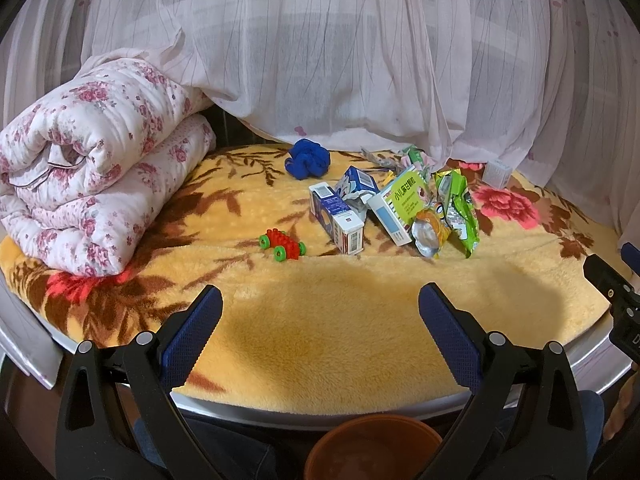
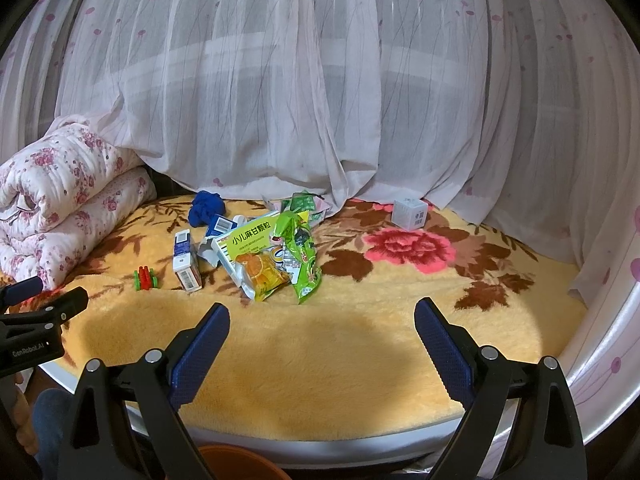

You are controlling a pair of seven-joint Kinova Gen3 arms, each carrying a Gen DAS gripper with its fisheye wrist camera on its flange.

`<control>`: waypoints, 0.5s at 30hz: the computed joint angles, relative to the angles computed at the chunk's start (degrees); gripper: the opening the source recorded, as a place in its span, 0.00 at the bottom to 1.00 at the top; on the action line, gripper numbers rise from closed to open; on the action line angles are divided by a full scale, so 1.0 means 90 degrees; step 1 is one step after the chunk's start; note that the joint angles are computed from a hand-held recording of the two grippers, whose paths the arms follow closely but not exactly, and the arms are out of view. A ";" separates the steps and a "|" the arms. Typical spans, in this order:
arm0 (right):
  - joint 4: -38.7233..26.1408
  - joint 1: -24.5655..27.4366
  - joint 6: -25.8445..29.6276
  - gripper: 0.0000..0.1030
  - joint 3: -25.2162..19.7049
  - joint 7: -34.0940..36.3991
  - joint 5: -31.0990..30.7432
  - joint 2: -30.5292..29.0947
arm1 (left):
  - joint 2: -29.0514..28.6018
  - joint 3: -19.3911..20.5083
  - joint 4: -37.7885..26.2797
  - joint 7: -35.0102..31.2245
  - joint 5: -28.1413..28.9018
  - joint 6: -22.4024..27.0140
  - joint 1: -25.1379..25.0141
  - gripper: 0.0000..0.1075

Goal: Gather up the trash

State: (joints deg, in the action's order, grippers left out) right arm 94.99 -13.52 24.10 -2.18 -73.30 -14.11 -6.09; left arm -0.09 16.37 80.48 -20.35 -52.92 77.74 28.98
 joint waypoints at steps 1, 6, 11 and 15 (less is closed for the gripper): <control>0.0016 0.0003 -0.0024 0.89 -0.0004 -0.0016 0.0006 0.0003 | -0.0010 -0.0007 0.0009 -0.0007 0.0014 -0.0020 -0.0006 0.89; 0.0005 0.0004 -0.0014 0.89 -0.0013 -0.0028 0.0029 0.0005 | -0.0009 0.0001 0.0006 -0.0014 0.0016 -0.0017 -0.0012 0.89; -0.0002 -0.0013 -0.0019 0.90 0.0017 0.0023 -0.0043 0.0033 | -0.0011 0.0001 0.0012 -0.0006 0.0015 -0.0023 -0.0017 0.89; 0.0000 -0.0008 -0.0052 0.90 0.0003 0.0018 -0.0028 0.0058 | 0.0025 0.0002 -0.0062 -0.0027 0.0024 0.0010 -0.0006 0.89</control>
